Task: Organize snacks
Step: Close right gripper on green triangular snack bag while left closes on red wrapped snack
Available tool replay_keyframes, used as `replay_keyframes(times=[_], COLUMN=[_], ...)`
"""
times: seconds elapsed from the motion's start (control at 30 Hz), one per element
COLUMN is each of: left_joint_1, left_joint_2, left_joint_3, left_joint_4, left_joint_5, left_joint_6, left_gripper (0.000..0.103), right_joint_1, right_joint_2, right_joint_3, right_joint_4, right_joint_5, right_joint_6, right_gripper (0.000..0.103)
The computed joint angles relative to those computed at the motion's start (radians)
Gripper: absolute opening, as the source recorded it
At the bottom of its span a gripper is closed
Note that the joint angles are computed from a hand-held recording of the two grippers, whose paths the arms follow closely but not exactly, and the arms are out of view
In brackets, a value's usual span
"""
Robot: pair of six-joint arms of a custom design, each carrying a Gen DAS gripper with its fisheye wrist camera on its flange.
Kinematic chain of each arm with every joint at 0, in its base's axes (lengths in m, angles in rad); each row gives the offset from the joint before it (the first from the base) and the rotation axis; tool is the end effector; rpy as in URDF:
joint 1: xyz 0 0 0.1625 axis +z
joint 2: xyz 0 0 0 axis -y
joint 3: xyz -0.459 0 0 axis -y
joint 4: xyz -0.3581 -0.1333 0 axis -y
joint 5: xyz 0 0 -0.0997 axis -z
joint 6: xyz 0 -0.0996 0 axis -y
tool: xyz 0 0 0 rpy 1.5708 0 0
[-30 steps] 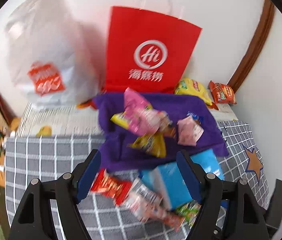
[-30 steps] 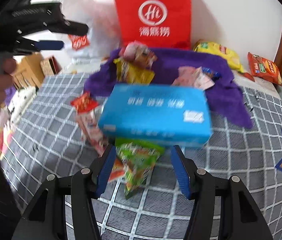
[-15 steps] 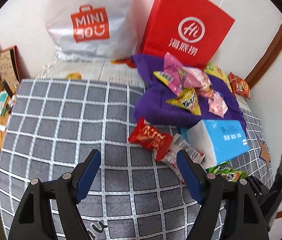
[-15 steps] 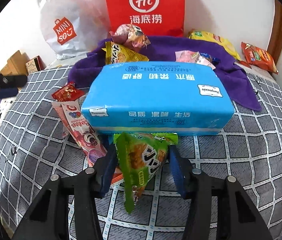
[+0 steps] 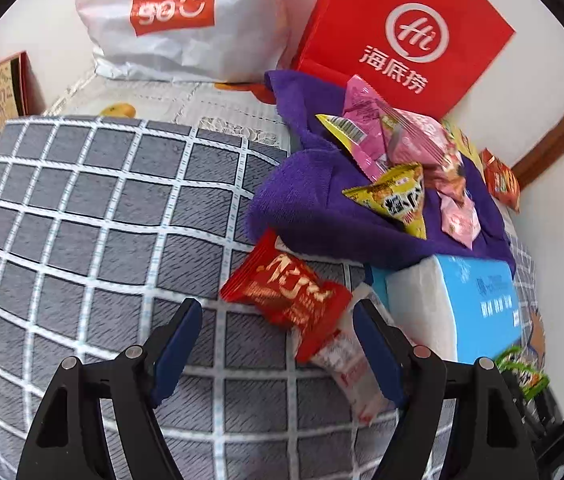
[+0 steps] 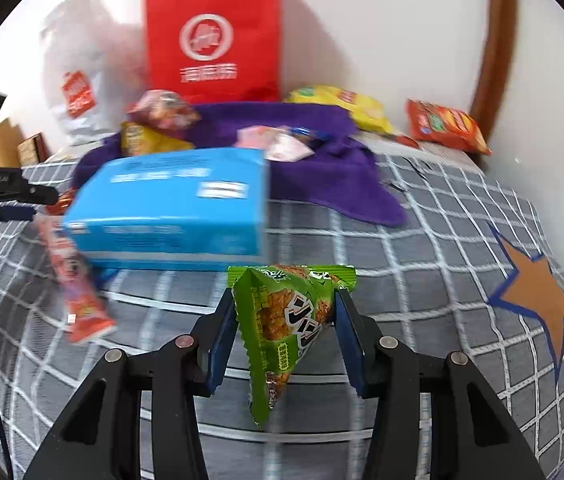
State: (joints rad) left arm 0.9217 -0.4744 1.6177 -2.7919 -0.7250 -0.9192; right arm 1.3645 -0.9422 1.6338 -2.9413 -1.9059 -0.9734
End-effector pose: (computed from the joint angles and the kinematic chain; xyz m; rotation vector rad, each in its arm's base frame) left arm -0.2342 -0.6525 -0.0118 -0.3741 2.4333 -0.8502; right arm -0.0414 -0.6885 0.2948 0.7817 -2.3284 0.4888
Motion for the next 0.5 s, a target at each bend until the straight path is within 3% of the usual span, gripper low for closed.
replay_keyframes(times=[0.27, 0.5], left_joint_1=[0.022, 0.015], left_joint_2=[0.053, 0.066], left_joint_3=[-0.076, -0.084], left_joint_4=[-0.005, 0.008], left_joint_5=[0.007, 0.055], left_joint_6=[0.02, 0.037], left_gripper=[0.074, 0.06], right_joint_1=[-0.027, -0.02], right_joint_2=[0.011, 0.037], right_joint_3=[-0.028, -0.054], right_joint_4=[0.058, 0.084], right_joint_5=[0.023, -0.037], right_joint_6=[0.017, 0.031], right_gripper=[0.048, 0.051])
